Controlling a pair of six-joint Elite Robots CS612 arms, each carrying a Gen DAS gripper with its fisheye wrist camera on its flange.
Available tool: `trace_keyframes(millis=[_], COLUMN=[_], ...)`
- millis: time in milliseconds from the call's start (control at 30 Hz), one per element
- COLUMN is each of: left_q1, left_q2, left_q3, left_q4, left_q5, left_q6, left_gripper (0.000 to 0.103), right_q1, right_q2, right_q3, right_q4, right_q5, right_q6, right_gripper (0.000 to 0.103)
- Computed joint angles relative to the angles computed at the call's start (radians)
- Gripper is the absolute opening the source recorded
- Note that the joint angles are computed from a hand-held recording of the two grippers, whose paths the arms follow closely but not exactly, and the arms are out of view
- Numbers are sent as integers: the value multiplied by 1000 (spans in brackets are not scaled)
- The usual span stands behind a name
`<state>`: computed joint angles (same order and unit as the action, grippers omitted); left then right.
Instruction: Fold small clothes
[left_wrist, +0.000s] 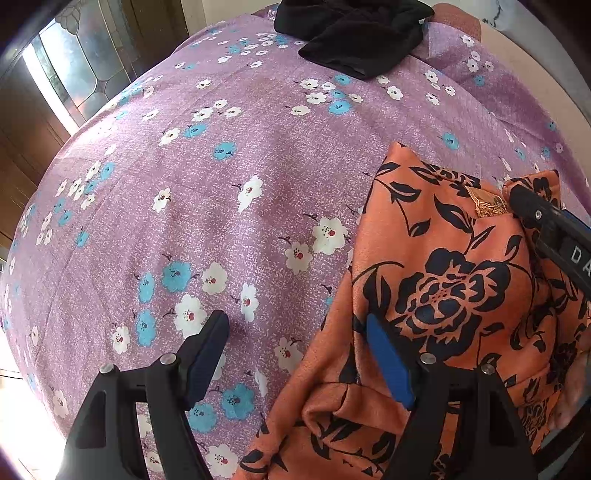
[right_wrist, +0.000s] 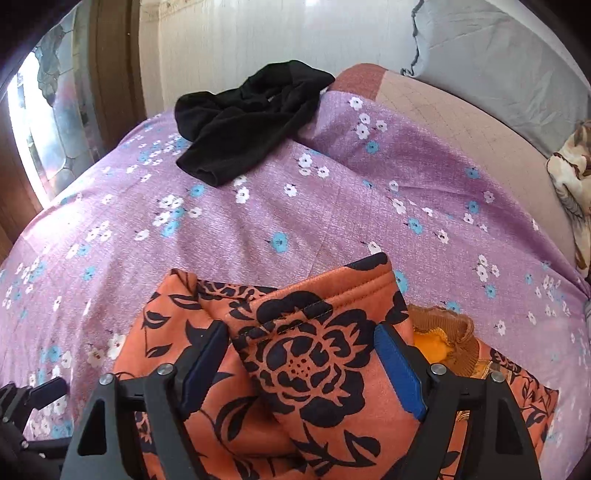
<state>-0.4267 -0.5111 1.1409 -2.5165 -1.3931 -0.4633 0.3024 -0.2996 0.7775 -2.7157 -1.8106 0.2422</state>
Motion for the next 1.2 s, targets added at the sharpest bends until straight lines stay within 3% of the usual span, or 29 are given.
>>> trace_keyframes(millis=[67, 100, 200, 467, 567, 667, 733, 833, 933, 967, 1033, 1100, 1200], left_q1=[-3, -3, -7, -46, -58, -66, -71, -83, -90, -91, -96, -97, -102], left_q2=[-2, -2, -4, -20, -20, -19, -17, -14, -17, -20, -27, -34, -39], left_q3=[1, 0, 4, 43, 49, 55, 56, 64, 77, 83, 98, 117, 133], left_q4=[2, 3, -1, -52, -62, -75, -86, -109, -158, -182, -241, -321, -392], left_q5=[3, 4, 20, 162, 207, 254, 285, 357, 401, 408, 430, 401, 317], left_q6=[-1, -2, -1, 38, 59, 71, 77, 94, 109, 112, 122, 141, 199], left_gripper=[78, 78, 78, 78, 78, 78, 78, 78, 78, 78, 78, 78, 78], right_q1=[-11, -18, -44, -118, -153, -179, -202, -246, -268, -272, -264, -250, -242], right_q2=[-18, -33, -99, -302, -346, -357, -349, -341, -354, -362, -387, -397, -375], right_q3=[24, 50, 191, 635, 768, 857, 893, 896, 924, 942, 969, 979, 947], right_q4=[26, 26, -104, -426, -481, -524, -565, -520, -556, -590, -619, -673, -787], right_q5=[10, 18, 45, 50, 91, 107, 169, 347, 402, 390, 277, 177, 218], right_q6=[66, 96, 149, 286, 372, 448, 534, 637, 678, 699, 701, 664, 573], right_gripper=[43, 17, 8, 7, 7, 7, 7, 11, 14, 14, 17, 17, 17])
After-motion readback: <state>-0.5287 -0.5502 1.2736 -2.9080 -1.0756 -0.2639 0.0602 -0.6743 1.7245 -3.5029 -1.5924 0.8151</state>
